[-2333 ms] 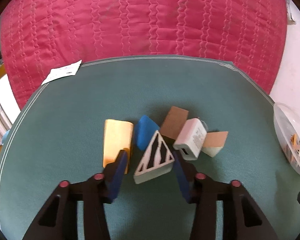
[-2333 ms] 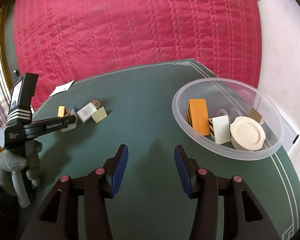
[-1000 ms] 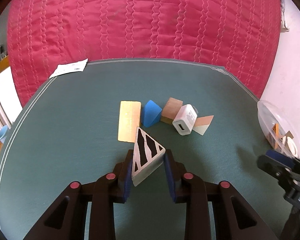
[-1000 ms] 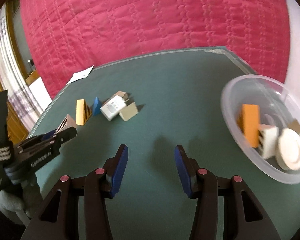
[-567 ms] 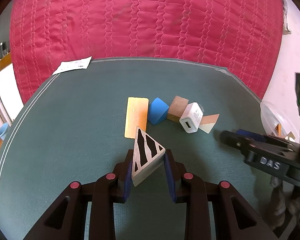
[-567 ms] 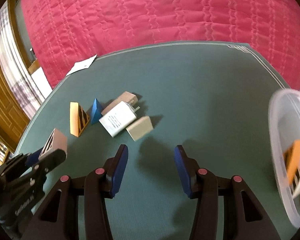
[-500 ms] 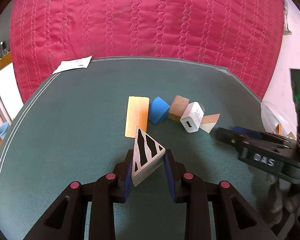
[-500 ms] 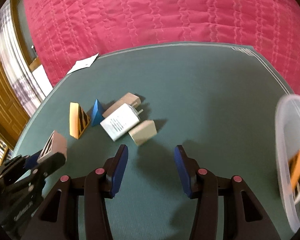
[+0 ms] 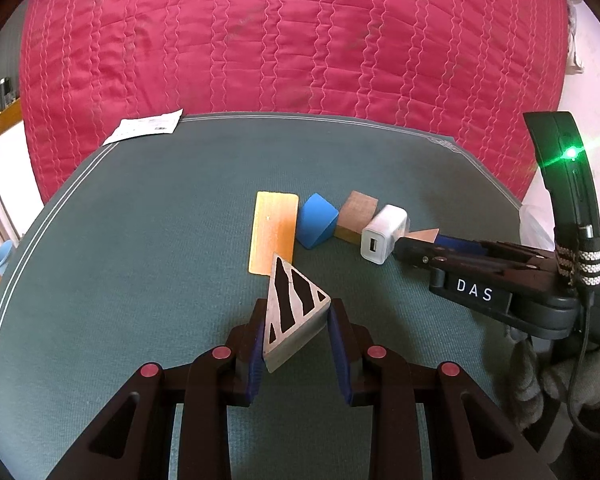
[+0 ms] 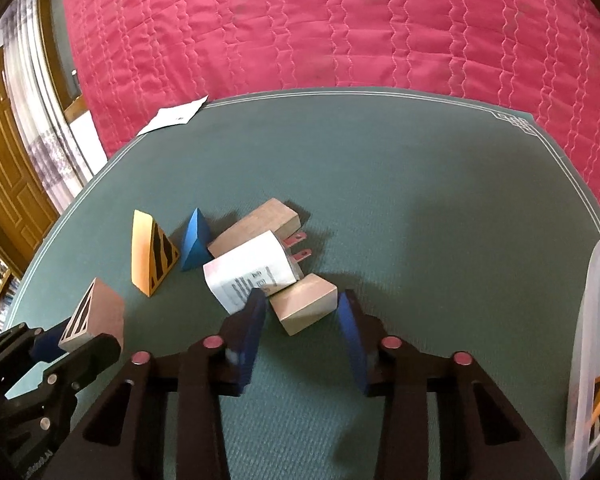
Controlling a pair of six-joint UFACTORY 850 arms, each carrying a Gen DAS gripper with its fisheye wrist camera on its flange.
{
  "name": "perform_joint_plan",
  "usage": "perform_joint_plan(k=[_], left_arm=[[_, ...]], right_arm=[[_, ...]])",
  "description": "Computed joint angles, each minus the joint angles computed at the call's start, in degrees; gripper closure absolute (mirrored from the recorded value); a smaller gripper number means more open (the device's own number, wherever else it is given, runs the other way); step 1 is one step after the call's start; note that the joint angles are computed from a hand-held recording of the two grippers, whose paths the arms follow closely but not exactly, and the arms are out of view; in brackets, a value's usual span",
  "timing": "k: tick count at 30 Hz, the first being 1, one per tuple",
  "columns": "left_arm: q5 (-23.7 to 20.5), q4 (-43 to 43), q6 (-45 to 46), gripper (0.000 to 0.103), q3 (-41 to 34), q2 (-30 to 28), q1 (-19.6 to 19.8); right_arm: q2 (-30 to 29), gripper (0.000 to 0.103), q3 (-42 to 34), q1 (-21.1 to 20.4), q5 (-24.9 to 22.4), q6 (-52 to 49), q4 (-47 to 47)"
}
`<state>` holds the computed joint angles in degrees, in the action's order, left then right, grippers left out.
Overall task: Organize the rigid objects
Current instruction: 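Grasp the pale wooden block with the right gripper, then carry the pale wooden block into the bowl and open the right gripper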
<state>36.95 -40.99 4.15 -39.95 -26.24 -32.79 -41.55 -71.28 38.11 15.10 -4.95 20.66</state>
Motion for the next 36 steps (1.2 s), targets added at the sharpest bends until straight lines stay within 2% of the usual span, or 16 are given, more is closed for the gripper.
perform_joint_plan(k=[7,17,26,36], left_arm=[[0.2,0.2,-0.3,0.072,0.1,0.0,0.0],[0.4,0.0,0.0,0.072,-0.1,-0.1,-0.3],[0.5,-0.7,0.7,0.072,-0.2,0.0,-0.7],[0.6,-1.7,1.9,0.072,-0.5,-0.2,-1.1]], right_arm=[[1.5,0.068,2.7,0.1,1.1,2.9,-2.4],[6.4,0.068,10.8,0.6,5.2,11.6,-8.0],[8.8,0.068,14.9,1.3,7.9,12.5,-6.6],[13.2,0.068,20.7,0.2,11.9,15.5,-6.0]])
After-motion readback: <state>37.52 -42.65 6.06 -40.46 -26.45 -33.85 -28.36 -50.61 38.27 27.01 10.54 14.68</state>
